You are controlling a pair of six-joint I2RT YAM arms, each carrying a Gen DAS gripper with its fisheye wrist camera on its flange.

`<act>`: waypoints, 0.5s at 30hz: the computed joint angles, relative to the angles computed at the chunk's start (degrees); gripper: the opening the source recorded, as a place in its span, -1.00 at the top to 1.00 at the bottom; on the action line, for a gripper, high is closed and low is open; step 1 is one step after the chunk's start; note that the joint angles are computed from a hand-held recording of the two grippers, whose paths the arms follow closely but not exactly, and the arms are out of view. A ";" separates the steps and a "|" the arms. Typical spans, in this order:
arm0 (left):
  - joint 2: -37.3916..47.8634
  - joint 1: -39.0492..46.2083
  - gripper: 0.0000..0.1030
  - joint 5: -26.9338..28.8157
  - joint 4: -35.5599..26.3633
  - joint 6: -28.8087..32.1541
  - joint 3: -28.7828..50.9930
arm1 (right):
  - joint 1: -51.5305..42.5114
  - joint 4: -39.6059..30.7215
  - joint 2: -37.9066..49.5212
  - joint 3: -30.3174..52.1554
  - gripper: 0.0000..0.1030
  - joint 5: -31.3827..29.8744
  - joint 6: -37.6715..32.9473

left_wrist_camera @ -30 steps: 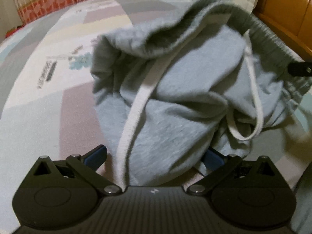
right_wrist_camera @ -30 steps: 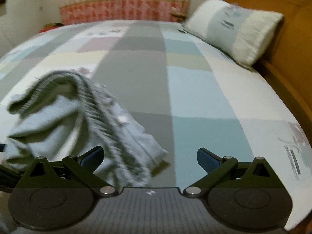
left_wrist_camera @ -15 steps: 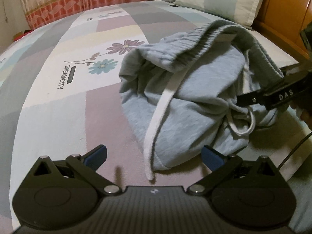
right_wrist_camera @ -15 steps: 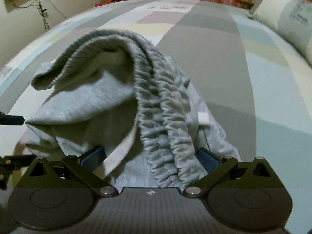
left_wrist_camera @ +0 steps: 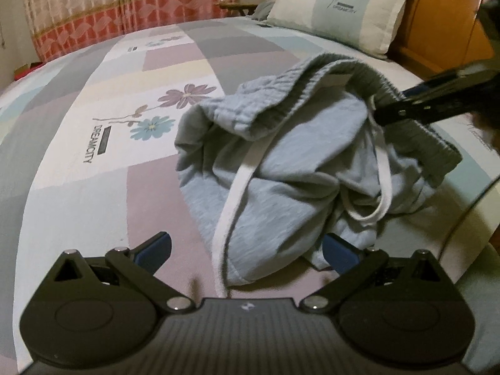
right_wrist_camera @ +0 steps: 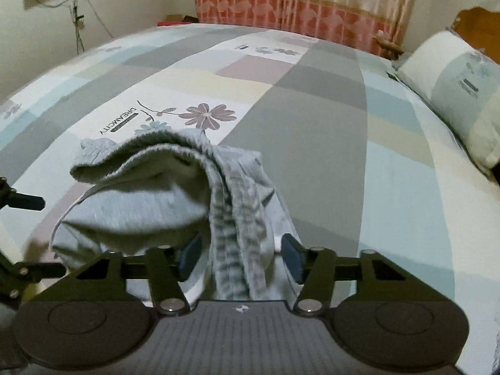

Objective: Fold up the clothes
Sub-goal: 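Grasp the elastic waistband with the right gripper and lift it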

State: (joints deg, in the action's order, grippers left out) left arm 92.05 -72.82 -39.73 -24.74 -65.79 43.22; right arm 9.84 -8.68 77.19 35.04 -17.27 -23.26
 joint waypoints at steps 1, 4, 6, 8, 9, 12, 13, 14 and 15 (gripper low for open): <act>-0.21 0.05 -0.98 -0.13 -0.03 0.15 -0.06 | 0.77 0.27 1.25 0.59 0.07 0.74 0.07; -0.77 0.32 -0.98 -0.40 -0.44 0.15 -0.26 | 1.71 1.31 6.64 2.61 0.55 2.32 0.05; -1.27 0.40 -0.99 -0.52 -0.59 0.01 -0.62 | 2.35 2.04 7.28 2.77 0.60 3.51 0.53; -1.39 0.42 -0.98 -0.51 -0.81 -0.14 -0.79 | 2.35 1.89 5.50 2.01 0.63 4.09 0.70; -1.36 0.58 -0.98 -0.46 -0.87 0.08 -0.81 | 2.22 1.65 4.40 1.59 0.64 4.27 0.70; -1.25 1.05 -0.98 -0.43 -1.09 0.79 -0.73 | 1.44 0.50 2.75 1.71 0.66 5.03 0.36; -1.23 1.14 -0.98 -0.52 -1.21 0.98 -0.60 | 0.79 -0.14 2.45 2.07 0.67 4.94 0.52; -1.25 1.11 -0.98 -0.62 -1.21 1.02 -0.46 | -0.09 -0.83 2.14 2.39 0.67 4.39 0.73; -1.27 1.08 -0.98 -0.73 -1.20 1.07 -0.33 | -1.11 -1.57 2.09 2.88 0.67 3.51 0.90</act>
